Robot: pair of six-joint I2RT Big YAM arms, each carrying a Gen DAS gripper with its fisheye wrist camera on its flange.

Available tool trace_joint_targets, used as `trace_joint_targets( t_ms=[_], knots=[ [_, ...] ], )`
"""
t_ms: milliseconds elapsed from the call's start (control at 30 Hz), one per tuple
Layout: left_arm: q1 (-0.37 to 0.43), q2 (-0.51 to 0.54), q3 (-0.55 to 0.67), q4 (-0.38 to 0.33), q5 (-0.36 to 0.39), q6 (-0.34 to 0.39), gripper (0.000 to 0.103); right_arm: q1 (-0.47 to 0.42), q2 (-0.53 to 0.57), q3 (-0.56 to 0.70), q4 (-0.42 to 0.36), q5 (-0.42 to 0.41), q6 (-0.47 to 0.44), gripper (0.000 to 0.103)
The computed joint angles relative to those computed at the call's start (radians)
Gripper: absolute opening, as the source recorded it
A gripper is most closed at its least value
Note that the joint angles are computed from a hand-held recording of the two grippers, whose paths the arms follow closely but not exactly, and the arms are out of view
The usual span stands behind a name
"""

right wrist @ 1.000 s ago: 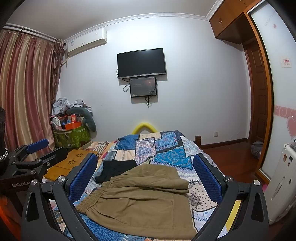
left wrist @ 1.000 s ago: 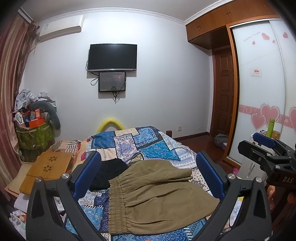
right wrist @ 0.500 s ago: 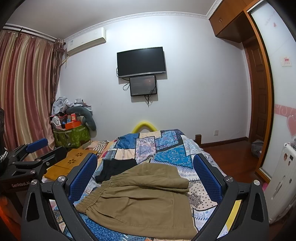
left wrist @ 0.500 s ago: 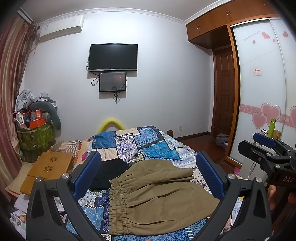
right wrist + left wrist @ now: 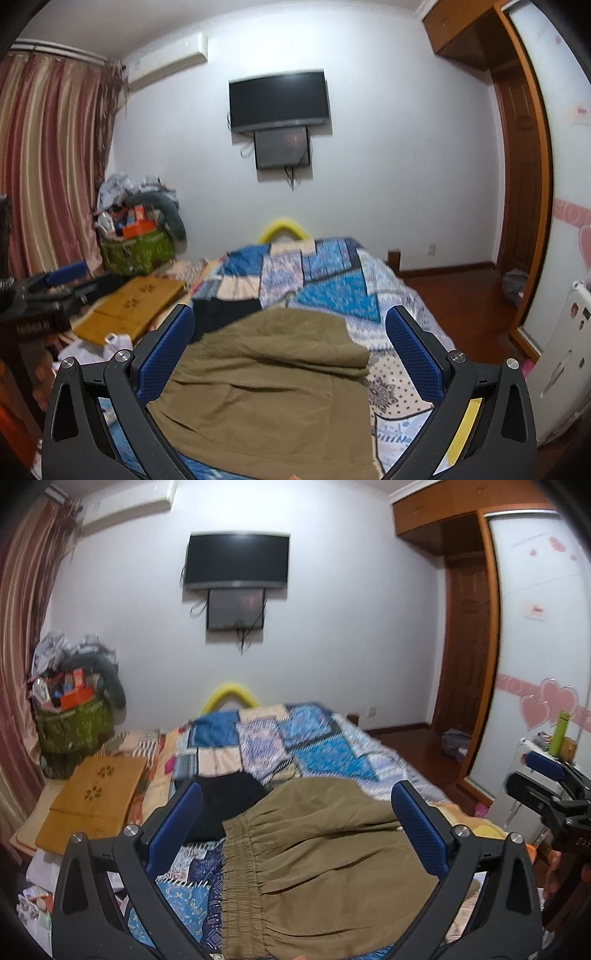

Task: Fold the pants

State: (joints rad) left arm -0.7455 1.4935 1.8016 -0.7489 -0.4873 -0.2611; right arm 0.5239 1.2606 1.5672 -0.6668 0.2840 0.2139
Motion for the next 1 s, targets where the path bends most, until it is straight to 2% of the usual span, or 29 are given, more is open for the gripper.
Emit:
trace_joint_targets(
  t_ms=[333,533,633,733,833,900,1000],
  knots=[
    [0.187,0.268,0.231,-0.282,0.154,-0.057,0.103,-0.178,0.158,0.052,-0.175,-0.197,0.050,0.103],
    [0.242,0.405,0.344,-0.400,0.207,-0.042,0.103,-0.244,0.258,0.101,-0.284,-0.287,0.049,0.102],
    [0.261,0.461,0.393,-0.452,0.249,-0.017,0.103,-0.263,0.307,0.130,-0.327,-0.330,0.053,0.096],
    [0.283,0.520,0.448,-0.519,0.305,-0.005,0.103,-0.286,0.376,0.181,-0.382,-0.390,0.041,0.085],
    [0.294,0.560,0.482,-0.576,0.321,0.004,0.103,-0.307,0.442,0.239,-0.443,-0.457,0.039,0.074],
    [0.300,0.573,0.485,-0.590,0.335,0.008,0.103,-0.316,0.477,0.269,-0.477,-0.502,0.032,0.064],
    [0.315,0.575,0.463,-0.583,0.410,-0.006,0.103,-0.326,0.496,0.278,-0.479,-0.555,0.040,0.059]
  ],
)
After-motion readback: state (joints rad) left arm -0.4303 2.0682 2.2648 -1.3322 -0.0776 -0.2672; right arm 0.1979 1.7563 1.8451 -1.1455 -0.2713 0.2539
